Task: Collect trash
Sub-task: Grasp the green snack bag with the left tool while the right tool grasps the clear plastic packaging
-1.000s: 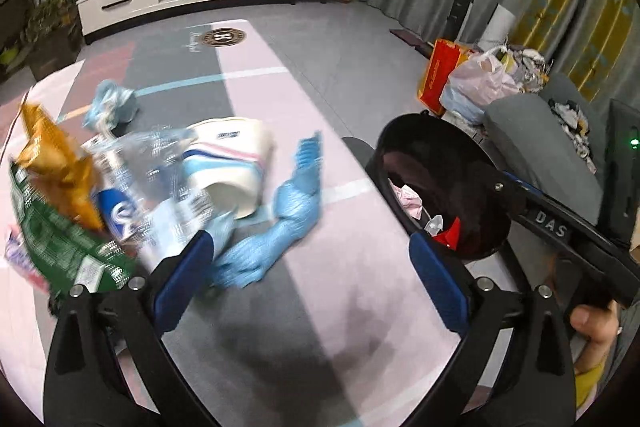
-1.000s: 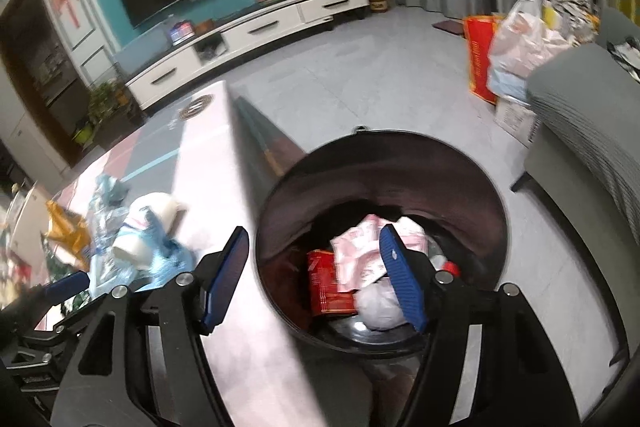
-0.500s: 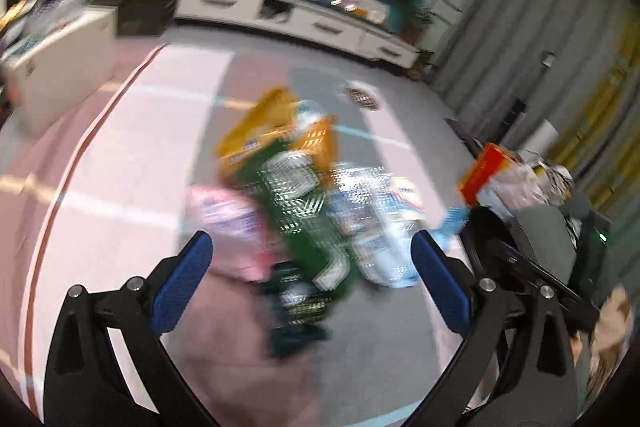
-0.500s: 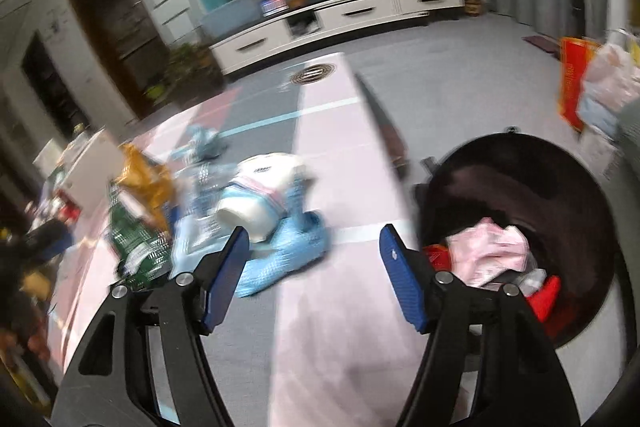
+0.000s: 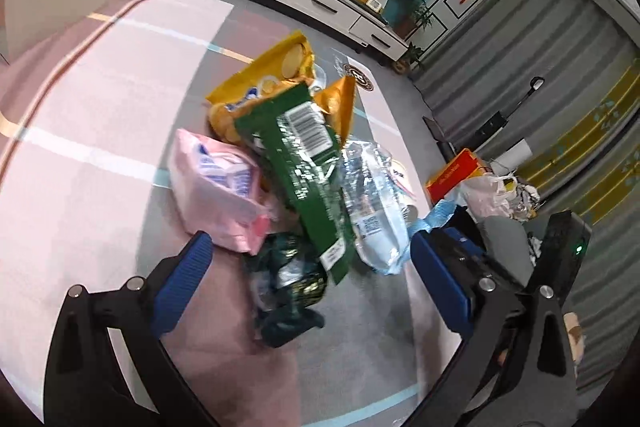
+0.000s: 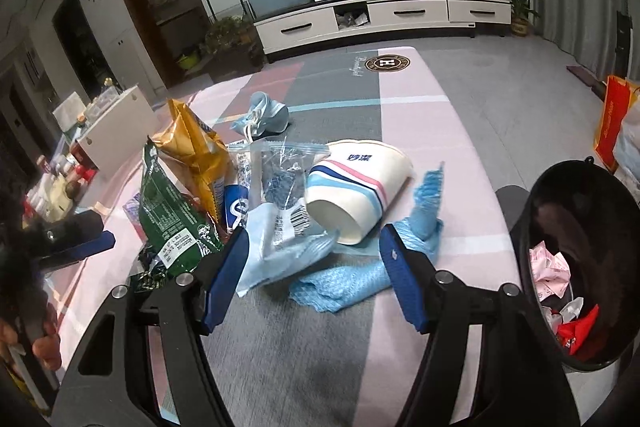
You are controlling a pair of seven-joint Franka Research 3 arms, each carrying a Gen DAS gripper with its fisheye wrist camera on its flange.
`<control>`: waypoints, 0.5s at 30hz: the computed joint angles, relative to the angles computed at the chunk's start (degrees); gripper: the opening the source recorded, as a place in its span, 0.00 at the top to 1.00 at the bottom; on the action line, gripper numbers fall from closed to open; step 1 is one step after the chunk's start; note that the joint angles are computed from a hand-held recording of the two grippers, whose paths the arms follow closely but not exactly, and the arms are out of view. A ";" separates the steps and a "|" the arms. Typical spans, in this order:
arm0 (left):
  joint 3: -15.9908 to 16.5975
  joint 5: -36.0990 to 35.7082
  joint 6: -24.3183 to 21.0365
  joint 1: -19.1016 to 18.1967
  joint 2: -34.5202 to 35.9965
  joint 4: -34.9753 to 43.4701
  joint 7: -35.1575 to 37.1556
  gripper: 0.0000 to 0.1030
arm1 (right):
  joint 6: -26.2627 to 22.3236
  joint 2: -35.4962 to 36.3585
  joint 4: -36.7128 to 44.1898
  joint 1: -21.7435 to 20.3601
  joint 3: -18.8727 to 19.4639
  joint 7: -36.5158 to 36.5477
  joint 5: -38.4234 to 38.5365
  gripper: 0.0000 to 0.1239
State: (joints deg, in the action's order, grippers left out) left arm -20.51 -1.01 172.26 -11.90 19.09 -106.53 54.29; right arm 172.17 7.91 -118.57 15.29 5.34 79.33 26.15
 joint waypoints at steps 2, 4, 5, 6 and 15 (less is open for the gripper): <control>3.26 2.97 -0.60 -3.18 0.87 1.75 -3.16 0.05 | -0.10 1.03 0.85 0.74 -0.54 2.09 -1.61 0.46; 7.36 7.14 -1.20 -6.83 1.56 3.42 -7.57 0.09 | 0.08 2.04 1.82 0.85 -0.21 2.35 -1.70 0.46; 8.32 8.65 -1.52 -7.66 1.90 4.07 -9.16 0.11 | 0.22 2.43 2.17 1.04 -0.21 2.53 -2.14 0.46; 8.14 9.32 -1.71 -7.49 2.47 4.85 -9.67 0.13 | 0.44 2.76 2.36 1.39 -0.41 2.96 -2.96 0.46; 8.83 14.05 -5.66 -8.29 6.43 9.94 -13.26 0.24 | -1.64 6.41 5.74 6.15 -5.12 12.60 -16.14 0.46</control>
